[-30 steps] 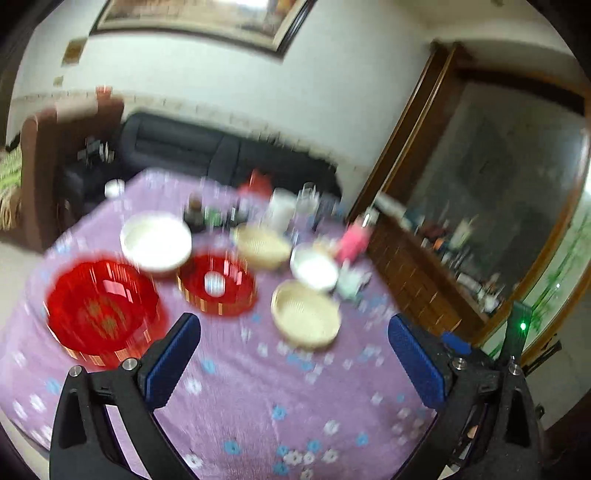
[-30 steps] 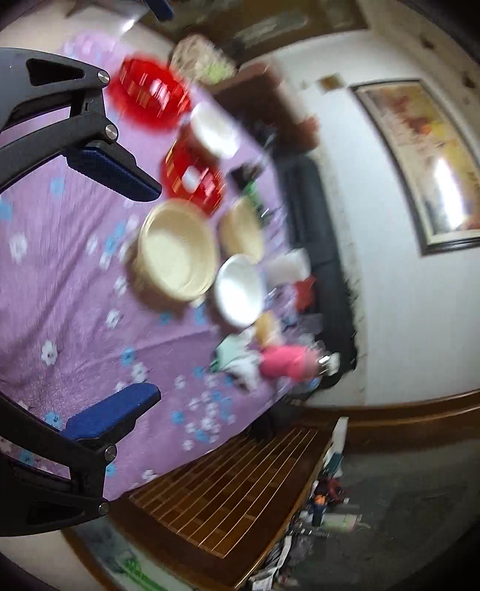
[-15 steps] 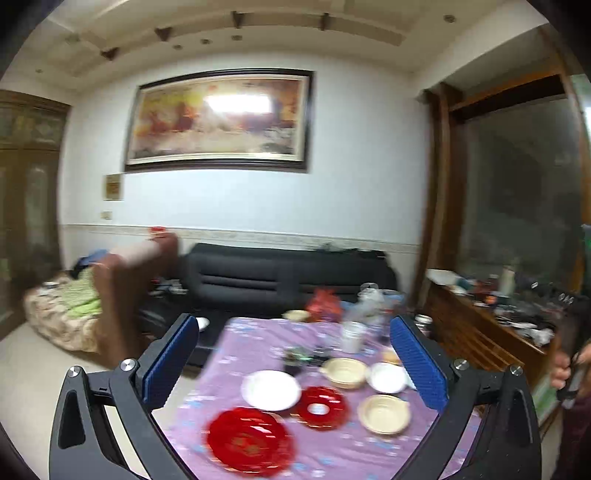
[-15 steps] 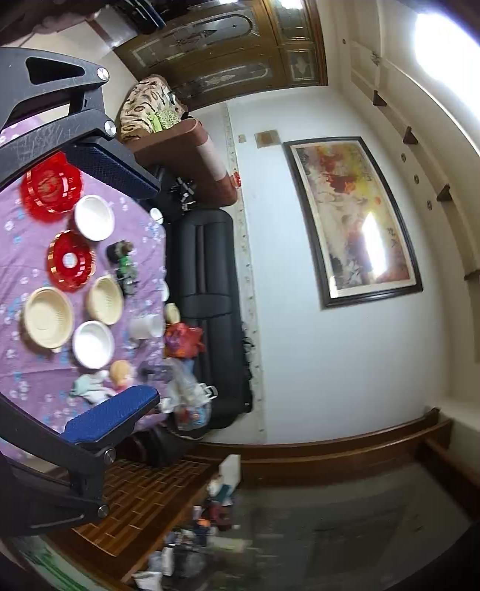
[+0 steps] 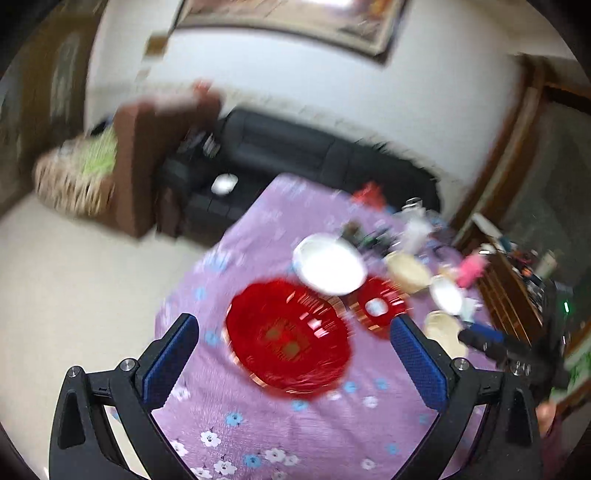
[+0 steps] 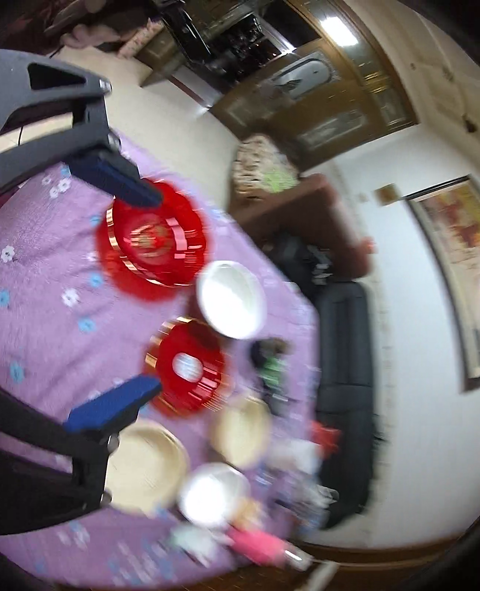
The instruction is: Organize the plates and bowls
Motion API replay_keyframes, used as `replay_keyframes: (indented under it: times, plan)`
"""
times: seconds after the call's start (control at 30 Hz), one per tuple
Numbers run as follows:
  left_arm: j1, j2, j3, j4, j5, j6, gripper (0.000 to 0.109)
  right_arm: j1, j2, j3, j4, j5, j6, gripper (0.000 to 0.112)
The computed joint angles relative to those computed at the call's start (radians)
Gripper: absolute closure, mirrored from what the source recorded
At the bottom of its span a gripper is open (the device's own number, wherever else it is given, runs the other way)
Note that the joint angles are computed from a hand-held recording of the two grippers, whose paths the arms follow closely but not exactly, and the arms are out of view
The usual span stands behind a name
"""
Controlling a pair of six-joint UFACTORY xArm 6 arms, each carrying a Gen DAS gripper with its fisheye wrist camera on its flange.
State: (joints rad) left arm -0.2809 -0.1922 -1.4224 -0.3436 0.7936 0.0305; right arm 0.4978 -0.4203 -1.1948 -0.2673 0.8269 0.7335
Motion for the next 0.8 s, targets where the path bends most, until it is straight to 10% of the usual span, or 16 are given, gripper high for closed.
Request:
replay_keyframes:
  times: [0.3,0.8]
  plan:
    - [0.046,0.296,-0.105,-0.045,0.054,-0.051,0.018,-0.086,0.183,0.071,0.244,-0.196,-0.119,0.031]
    - [0.024,0.526,-0.298,-0.030,0.113,-0.043,0.027,-0.079,0.451,-0.102,0.437,-0.217,-0.241,0.045]
